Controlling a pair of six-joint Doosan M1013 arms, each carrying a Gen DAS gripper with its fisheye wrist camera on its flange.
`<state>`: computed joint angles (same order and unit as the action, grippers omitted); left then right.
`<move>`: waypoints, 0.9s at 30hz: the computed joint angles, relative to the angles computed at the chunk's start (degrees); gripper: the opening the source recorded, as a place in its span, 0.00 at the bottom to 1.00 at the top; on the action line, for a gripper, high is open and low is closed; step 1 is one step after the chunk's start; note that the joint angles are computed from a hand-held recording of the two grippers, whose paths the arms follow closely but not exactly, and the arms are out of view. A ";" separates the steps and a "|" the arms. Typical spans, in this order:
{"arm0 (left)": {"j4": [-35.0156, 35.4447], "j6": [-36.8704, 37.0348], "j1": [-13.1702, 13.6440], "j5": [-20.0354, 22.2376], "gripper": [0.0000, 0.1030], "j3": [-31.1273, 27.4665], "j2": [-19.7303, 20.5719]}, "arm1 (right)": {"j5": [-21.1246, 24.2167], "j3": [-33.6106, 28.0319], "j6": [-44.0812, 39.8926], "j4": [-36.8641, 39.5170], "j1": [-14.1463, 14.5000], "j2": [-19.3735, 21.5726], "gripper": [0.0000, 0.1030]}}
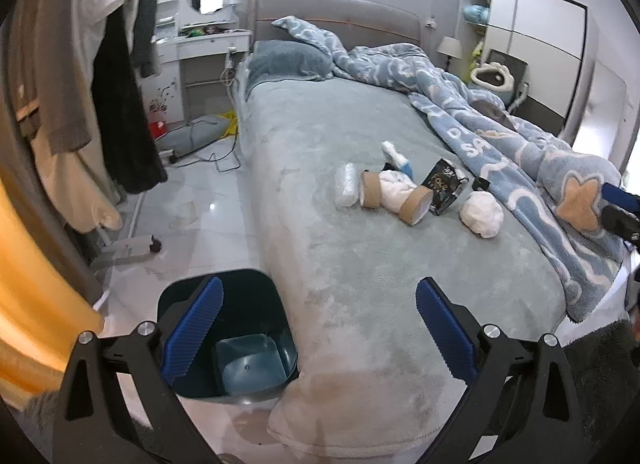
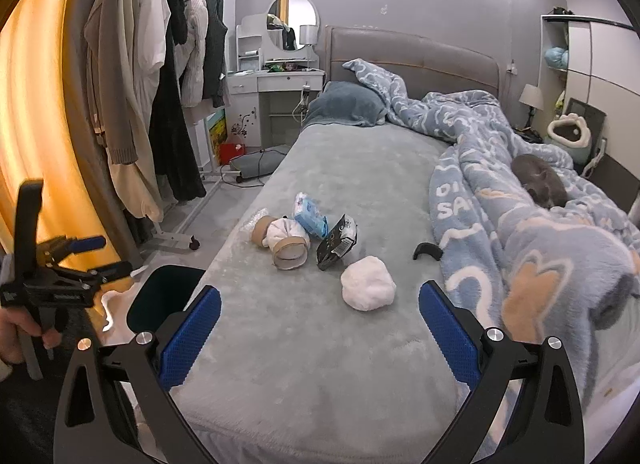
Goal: Collect trash
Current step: 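Grasp the white tissue ball with the right tool while the left tool grasps the bubble-wrap roll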
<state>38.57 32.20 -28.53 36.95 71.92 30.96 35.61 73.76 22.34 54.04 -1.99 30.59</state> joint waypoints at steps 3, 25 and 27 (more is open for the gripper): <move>-0.16 2.07 0.34 -1.41 0.95 -0.64 0.30 | 2.30 -2.19 0.62 0.49 -0.19 2.19 0.97; -20.15 23.79 7.20 -4.40 0.78 -12.91 9.62 | 8.68 -21.65 17.42 -22.70 2.55 16.20 0.85; -23.79 26.77 7.73 -4.03 0.77 -14.59 10.59 | 8.75 -22.20 18.14 -25.49 2.87 16.76 0.84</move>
